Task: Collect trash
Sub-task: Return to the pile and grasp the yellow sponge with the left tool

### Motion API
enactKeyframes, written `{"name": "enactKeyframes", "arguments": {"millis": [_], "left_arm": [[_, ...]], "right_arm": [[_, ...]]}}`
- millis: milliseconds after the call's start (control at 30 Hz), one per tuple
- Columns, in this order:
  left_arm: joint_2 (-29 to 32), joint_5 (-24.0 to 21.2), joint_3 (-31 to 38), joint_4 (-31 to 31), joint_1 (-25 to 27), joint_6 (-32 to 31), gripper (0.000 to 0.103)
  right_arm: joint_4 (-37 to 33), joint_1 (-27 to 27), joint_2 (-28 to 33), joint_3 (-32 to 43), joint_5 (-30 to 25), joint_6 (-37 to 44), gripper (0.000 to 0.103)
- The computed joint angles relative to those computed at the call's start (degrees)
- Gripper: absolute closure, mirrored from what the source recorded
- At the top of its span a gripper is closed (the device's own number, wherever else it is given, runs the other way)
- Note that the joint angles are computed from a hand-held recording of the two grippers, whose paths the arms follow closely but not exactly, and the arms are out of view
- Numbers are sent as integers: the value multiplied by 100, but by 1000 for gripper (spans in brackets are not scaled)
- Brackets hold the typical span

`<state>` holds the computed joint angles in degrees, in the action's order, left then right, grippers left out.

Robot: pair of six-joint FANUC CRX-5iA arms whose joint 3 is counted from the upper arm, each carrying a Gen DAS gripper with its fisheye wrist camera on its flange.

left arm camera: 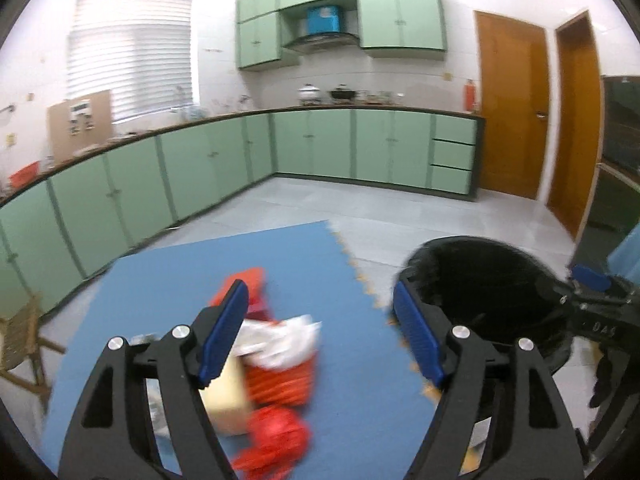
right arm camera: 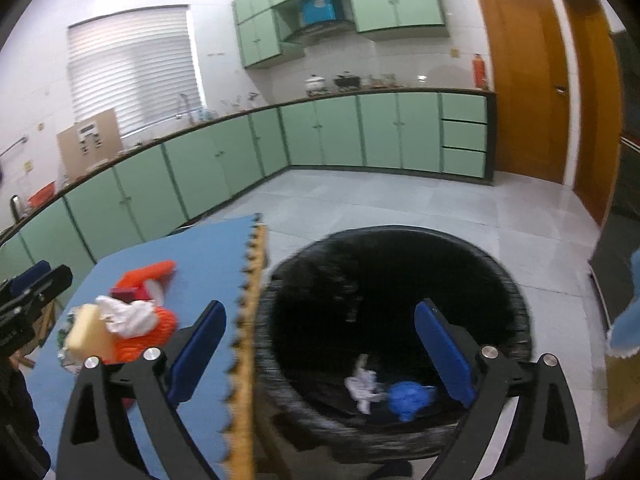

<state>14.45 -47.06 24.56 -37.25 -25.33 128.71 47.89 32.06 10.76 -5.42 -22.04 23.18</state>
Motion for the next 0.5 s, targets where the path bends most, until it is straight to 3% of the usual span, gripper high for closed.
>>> {"name": "enactKeyframes", "arguments": {"millis": [200,500], "left_arm": [[-355,-387,-519,-121,187,457,30],[-365,-314,-936,-126,311,660,32]], "right_arm": [[386,312,201,85,143,-249,10],[215,673,508,277,131,-15,12]]}}
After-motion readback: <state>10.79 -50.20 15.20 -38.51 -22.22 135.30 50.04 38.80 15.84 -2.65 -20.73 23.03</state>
